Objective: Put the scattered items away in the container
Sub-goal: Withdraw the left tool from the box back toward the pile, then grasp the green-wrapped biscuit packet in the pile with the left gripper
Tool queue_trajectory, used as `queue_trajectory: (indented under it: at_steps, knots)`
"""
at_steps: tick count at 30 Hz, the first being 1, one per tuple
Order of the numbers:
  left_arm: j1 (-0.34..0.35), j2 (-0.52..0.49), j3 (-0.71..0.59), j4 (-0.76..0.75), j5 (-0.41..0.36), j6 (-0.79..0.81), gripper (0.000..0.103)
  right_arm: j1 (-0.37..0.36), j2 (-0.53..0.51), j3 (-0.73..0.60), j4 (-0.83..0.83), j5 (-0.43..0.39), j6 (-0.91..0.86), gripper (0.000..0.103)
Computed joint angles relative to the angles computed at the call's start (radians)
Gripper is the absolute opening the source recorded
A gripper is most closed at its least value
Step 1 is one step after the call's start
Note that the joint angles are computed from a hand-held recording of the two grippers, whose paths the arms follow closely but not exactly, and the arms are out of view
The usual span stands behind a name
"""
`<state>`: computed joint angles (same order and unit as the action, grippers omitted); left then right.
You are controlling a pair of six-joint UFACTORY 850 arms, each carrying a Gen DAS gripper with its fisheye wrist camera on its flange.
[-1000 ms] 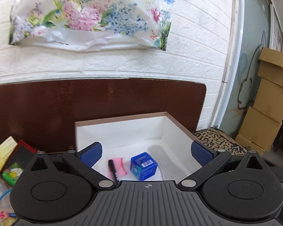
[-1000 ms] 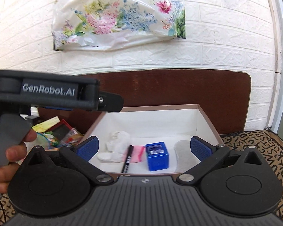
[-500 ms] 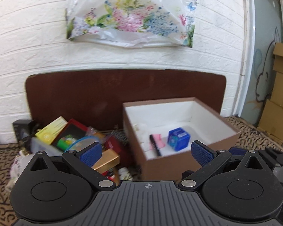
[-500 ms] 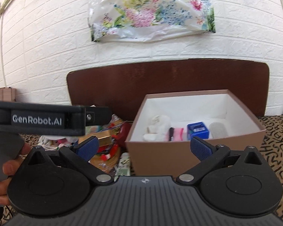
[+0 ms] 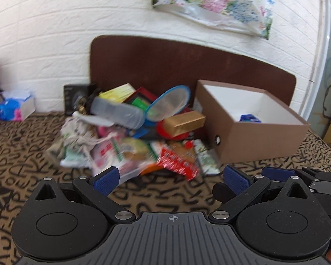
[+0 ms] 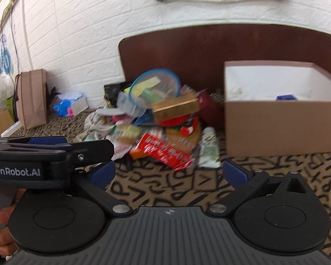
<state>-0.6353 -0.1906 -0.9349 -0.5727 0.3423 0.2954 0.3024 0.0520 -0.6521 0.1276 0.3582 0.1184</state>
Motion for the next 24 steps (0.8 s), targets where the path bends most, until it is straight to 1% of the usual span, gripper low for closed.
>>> queue_trajectory:
  at_steps: [4, 7, 9, 13, 16, 19, 21, 23, 24]
  knots:
    - [0.028, 0.011, 0.031, -0.03, 0.008, 0.021, 0.103, 0.034, -0.048, -0.027, 0.025, -0.016, -0.027, 0.103]
    - [0.052, 0.008, 0.036, 0.006, 0.001, -0.018, 0.103, 0.051, -0.079, -0.051, 0.044, -0.028, -0.055, 0.103]
    - [0.071, 0.0, 0.029, 0.055, -0.011, -0.073, 0.103, 0.06, -0.097, -0.063, 0.064, -0.02, -0.082, 0.103]
    - [0.109, -0.025, 0.0, 0.208, -0.039, -0.241, 0.103, 0.071, -0.131, -0.093, 0.106, 0.004, -0.154, 0.103]
    - [0.135, -0.045, -0.024, 0.337, -0.052, -0.383, 0.103, 0.069, -0.155, -0.115, 0.038, 0.023, -0.118, 0.102]
    - [0.161, -0.07, -0.055, 0.496, -0.071, -0.548, 0.103, 0.063, -0.191, -0.151, -0.058, 0.02, -0.041, 0.096]
    - [0.177, -0.089, -0.079, 0.612, -0.077, -0.664, 0.103, 0.062, -0.217, -0.18, -0.115, 0.012, -0.002, 0.089]
    - [0.189, -0.107, -0.102, 0.708, -0.078, -0.754, 0.103, 0.064, -0.242, -0.205, -0.135, 0.016, -0.005, 0.087]
    - [0.194, -0.116, -0.115, 0.745, -0.079, -0.783, 0.1, 0.066, -0.252, -0.216, -0.124, 0.02, -0.024, 0.085]
